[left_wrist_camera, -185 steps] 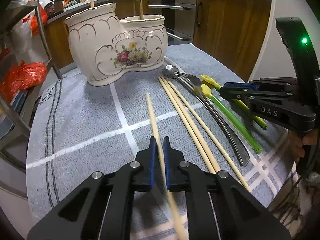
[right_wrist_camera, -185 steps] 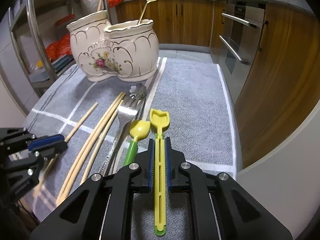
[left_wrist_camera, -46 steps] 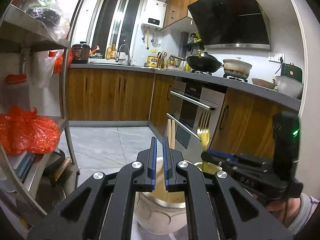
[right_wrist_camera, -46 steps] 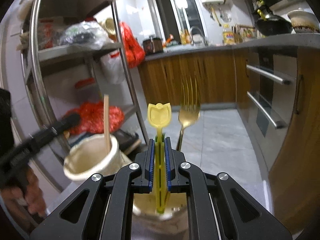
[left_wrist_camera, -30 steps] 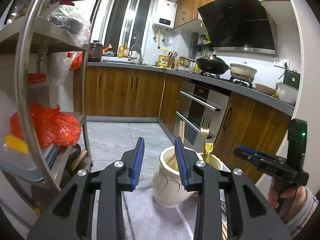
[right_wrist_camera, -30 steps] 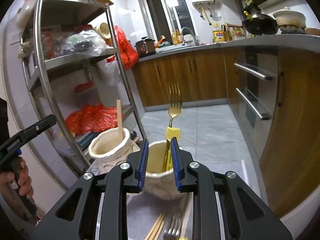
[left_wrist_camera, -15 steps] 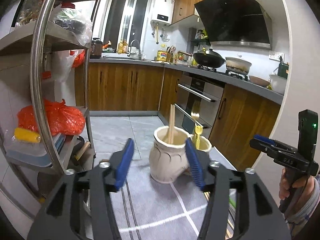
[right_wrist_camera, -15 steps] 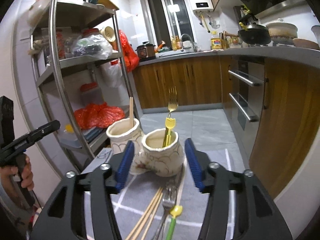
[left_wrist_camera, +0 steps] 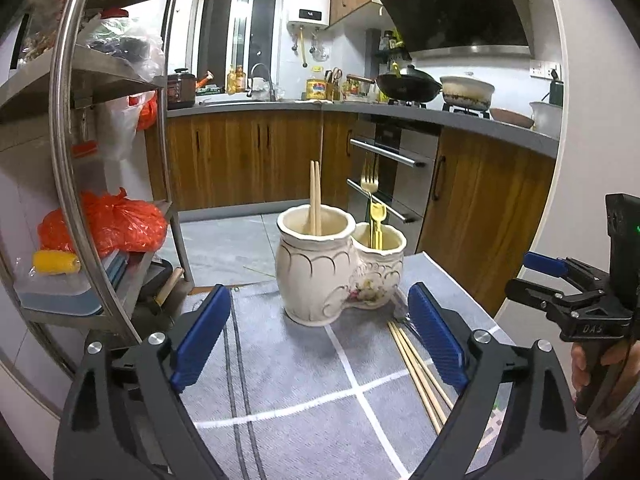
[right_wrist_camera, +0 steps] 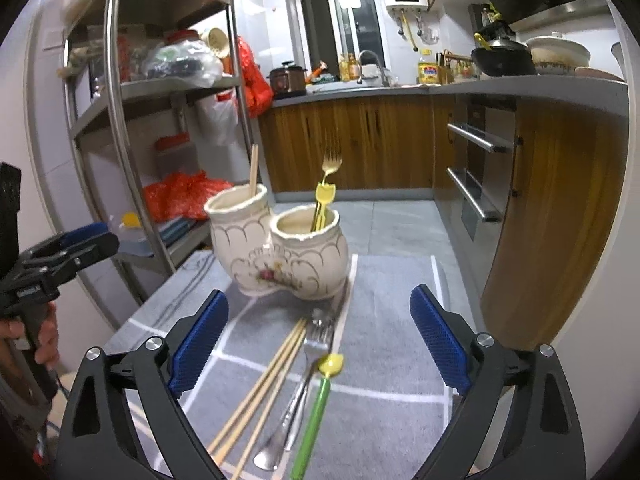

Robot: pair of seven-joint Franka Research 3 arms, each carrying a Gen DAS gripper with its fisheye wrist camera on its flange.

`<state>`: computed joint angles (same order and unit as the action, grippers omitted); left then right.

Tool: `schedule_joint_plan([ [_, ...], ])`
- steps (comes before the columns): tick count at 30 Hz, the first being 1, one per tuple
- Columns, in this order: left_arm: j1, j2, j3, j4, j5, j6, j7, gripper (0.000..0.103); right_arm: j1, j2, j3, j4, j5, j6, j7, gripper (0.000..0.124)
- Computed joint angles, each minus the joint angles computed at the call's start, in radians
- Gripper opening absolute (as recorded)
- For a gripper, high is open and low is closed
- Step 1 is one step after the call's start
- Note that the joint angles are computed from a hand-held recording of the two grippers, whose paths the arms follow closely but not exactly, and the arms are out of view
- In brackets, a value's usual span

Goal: Organize utensils
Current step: 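Withdraw both open tools from the holder toward the cloth, then grasp the silver fork on the cloth with the right tool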

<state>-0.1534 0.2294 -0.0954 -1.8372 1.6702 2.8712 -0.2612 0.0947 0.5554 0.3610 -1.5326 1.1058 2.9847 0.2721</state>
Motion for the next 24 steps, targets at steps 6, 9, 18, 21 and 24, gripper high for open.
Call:
schedule_joint_plan([
  [6, -0.006, 0.024, 0.003, 0.005, -0.058, 0.004, 0.058, 0.091, 0.024, 0.013, -0.036, -0.012, -0.086, 0.01, 0.068, 0.093],
  [9, -0.012, 0.036, 0.009, 0.008, -0.088, 0.002, 0.093, 0.091, 0.028, 0.02, -0.047, -0.017, -0.136, 0.011, 0.108, 0.093],
  [18, -0.031, 0.09, 0.029, 0.005, -0.209, 0.043, 0.206, 0.093, 0.046, 0.037, -0.088, -0.045, -0.311, -0.008, 0.25, 0.094],
  [21, -0.036, 0.112, 0.038, 0.0, -0.274, 0.072, 0.256, 0.093, 0.061, 0.049, -0.112, -0.04, -0.371, -0.023, 0.314, 0.094],
  [24, -0.053, 0.131, 0.054, -0.001, -0.318, 0.084, 0.297, 0.093, 0.068, 0.063, -0.121, -0.03, -0.419, -0.04, 0.366, 0.094],
])
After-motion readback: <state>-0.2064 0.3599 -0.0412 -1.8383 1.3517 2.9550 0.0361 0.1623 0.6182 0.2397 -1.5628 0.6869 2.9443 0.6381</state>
